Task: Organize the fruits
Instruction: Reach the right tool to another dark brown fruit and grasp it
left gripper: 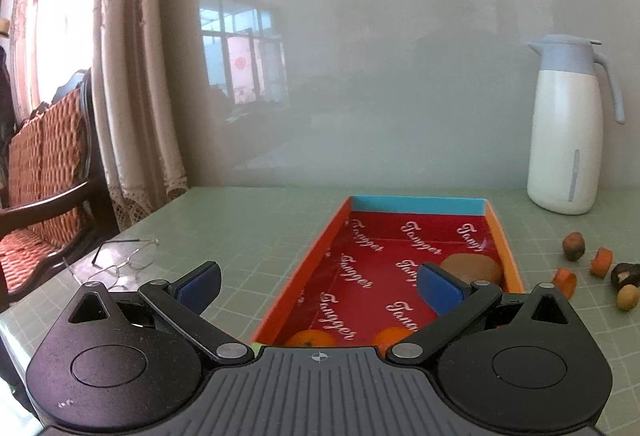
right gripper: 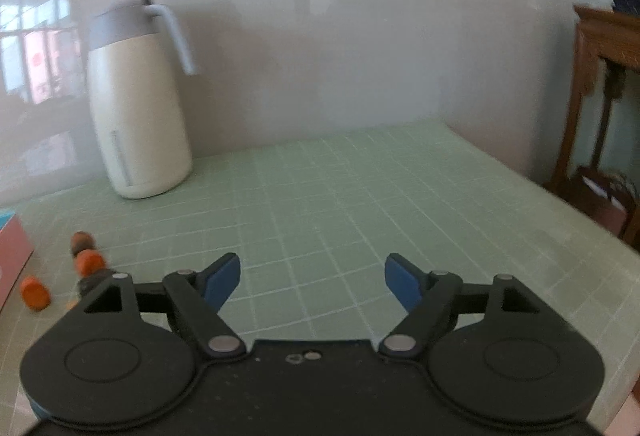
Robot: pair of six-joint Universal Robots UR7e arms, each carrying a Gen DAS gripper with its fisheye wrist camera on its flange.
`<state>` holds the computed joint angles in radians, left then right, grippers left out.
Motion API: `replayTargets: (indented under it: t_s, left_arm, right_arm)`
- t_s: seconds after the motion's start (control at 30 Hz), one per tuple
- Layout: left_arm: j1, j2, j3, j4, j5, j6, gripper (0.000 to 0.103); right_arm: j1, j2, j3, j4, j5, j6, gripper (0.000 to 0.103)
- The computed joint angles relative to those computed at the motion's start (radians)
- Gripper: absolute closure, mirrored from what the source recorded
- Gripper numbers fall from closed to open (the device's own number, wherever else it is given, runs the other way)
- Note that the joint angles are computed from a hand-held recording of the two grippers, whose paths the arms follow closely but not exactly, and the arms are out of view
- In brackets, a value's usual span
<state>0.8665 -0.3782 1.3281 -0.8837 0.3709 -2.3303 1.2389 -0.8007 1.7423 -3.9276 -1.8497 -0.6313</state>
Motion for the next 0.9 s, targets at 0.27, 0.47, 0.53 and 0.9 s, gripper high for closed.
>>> replayTargets:
  t_s: [0.27, 0.47, 0.53, 0.9]
  left_arm:
    - [0.023, -0.019, 0.033, -0.066, -0.023, 0.032, 0.000]
    - [0.036, -0.052, 0.085, -0.138, -0.046, 0.055, 0.000]
    - [0.041, -0.065, 0.104, -0.160, -0.055, 0.061, 0.000]
    - [0.065, -0.136, 0.200, -0.245, -0.092, 0.060, 0.000]
  right_arm:
    - [0.013, 0.033, -0.040, 0.022, -0.003, -0.024, 0.024]
    - [0.049, 0.087, -0.077, 0.030, 0.005, -0.080, 0.024]
    - [0.058, 0.100, -0.080, 0.034, 0.014, -0.096, 0.024]
    - [0.093, 0.141, -0.110, 0.072, 0.036, -0.118, 0.024]
